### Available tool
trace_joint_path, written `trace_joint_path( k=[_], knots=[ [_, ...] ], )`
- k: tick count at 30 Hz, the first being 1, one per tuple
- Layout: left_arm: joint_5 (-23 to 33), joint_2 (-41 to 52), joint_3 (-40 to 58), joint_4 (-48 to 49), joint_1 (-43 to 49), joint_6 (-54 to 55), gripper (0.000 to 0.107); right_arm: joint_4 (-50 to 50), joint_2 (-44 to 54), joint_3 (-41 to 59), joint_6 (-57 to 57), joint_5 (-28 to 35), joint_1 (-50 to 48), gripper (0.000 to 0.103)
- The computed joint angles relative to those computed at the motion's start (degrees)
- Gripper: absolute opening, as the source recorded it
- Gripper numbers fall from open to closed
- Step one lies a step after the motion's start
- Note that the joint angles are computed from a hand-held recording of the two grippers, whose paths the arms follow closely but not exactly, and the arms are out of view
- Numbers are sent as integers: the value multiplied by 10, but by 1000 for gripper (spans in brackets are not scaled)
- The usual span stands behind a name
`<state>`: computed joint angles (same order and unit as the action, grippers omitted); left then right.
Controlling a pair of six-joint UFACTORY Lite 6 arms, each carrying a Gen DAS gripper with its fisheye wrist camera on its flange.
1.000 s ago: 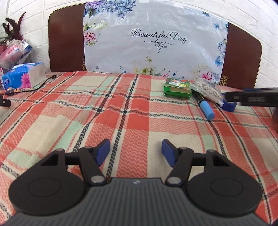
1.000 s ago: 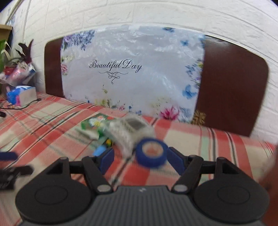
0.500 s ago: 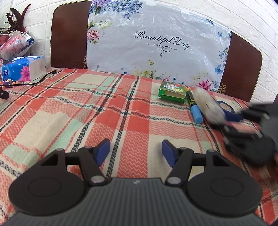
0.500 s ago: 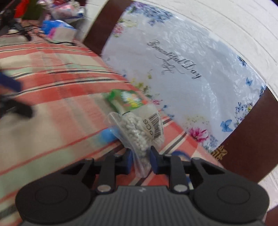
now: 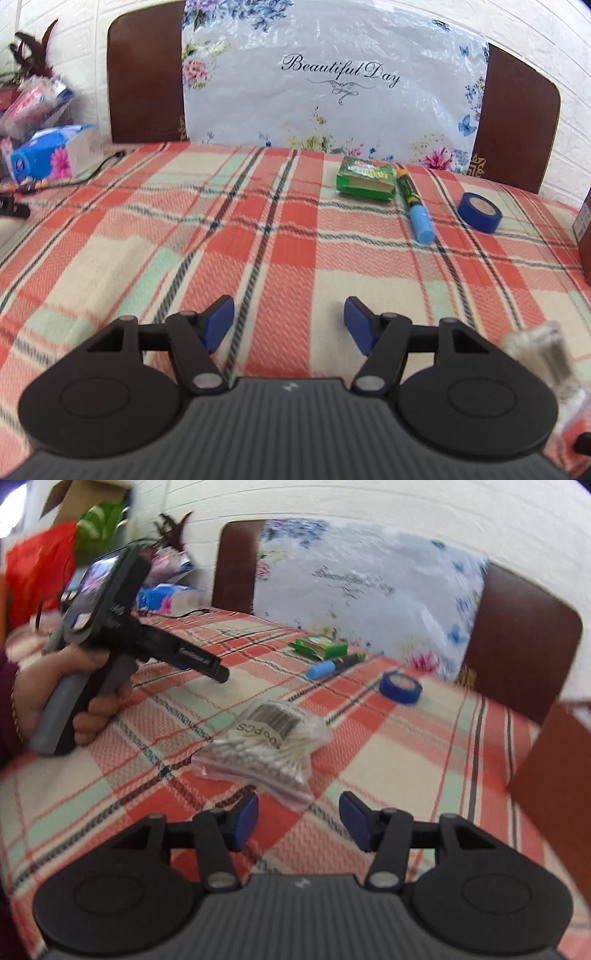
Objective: Organize objects
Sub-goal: 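Reach the right gripper to the bag of white beads and grasp it, then carry the clear bag into the brown box and open the right gripper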
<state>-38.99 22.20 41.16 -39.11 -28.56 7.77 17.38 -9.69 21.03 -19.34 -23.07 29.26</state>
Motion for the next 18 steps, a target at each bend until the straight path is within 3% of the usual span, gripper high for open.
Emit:
trace_joint_path(
  k=[3, 6, 10, 11, 12, 15, 18],
  knots=[
    [68, -100, -68, 136, -4, -166, 63, -97, -24, -12, 112, 17, -21, 52],
    [101, -148, -91, 312, -10, -336, 62, -159, -22, -7, 181, 14, -24, 58],
    [112, -102, -42, 485, -13, -501, 62, -285, 46, 48, 301, 3, -49, 80],
    [116, -72, -20, 488, -24, -510, 60, -292, 74, 67, 313, -2, -51, 79],
    [117, -44, -2, 472, -37, -494, 47, -322, 107, 92, 349, 2, -58, 65],
    [96, -39, -7, 435, -56, -462, 35, -295, 136, 110, 349, -8, -49, 38],
    [114, -56, 3, 460, -63, -489, 33, -211, 102, 80, 282, -17, -29, 31]
  ],
)
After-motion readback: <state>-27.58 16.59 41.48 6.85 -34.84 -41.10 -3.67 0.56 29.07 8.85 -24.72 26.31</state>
